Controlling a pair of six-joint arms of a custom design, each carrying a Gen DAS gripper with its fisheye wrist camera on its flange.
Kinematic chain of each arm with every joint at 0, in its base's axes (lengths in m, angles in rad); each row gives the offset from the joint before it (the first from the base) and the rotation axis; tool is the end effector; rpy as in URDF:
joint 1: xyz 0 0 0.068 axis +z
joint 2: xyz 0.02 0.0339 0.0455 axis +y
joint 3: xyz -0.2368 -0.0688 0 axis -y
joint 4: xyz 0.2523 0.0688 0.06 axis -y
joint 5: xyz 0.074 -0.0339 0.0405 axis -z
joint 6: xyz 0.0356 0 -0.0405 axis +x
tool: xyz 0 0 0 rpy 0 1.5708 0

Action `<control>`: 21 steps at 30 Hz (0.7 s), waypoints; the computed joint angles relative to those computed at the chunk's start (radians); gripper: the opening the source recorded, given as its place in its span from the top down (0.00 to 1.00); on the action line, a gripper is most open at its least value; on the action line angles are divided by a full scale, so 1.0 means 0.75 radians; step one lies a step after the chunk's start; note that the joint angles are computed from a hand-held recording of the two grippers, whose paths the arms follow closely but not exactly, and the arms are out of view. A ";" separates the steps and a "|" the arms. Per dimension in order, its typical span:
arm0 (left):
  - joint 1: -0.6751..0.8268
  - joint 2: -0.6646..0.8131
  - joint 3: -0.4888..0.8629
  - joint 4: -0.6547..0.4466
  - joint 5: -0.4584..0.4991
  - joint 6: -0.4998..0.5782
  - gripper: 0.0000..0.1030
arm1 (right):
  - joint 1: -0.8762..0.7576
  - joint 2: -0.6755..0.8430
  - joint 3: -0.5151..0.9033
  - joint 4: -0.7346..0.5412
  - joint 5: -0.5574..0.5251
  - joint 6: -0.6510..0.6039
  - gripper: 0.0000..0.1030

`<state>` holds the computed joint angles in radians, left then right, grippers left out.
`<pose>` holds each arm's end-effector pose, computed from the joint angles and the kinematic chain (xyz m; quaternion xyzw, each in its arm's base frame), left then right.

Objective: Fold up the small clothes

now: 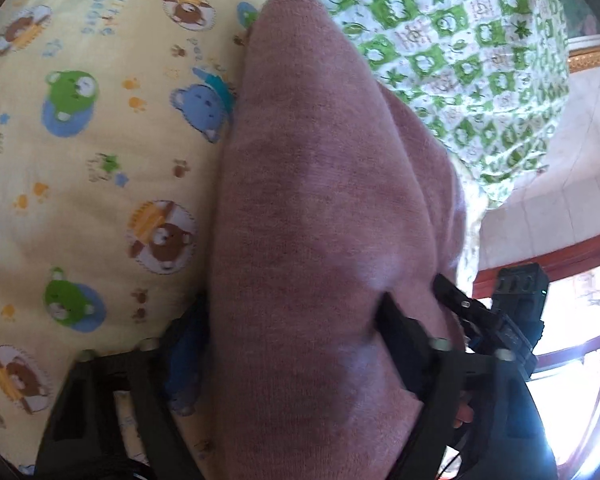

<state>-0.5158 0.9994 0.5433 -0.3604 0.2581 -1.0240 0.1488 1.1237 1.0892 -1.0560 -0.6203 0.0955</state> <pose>0.1861 -0.1160 0.1764 -0.1859 0.9043 -0.3401 0.1789 0.2139 0.0530 0.2870 -0.0972 0.9227 0.3218 0.1887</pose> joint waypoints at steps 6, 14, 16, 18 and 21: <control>-0.046 -0.082 -0.012 -0.008 -0.063 0.014 0.56 | 0.026 -0.013 -0.007 0.011 -0.036 0.025 0.70; -0.189 -0.387 0.043 -0.294 -0.239 -0.038 0.59 | 0.115 -0.193 0.017 0.033 -0.048 0.229 0.74; -0.219 -0.482 0.055 -0.396 -0.285 -0.057 0.59 | 0.172 -0.232 0.020 0.048 -0.048 0.300 0.74; -0.274 -0.592 0.073 -0.513 -0.376 -0.095 0.59 | 0.256 -0.266 0.022 0.068 -0.019 0.371 0.74; -0.345 -0.748 0.128 -0.739 -0.486 -0.134 0.59 | 0.386 -0.312 0.005 0.125 0.014 0.501 0.74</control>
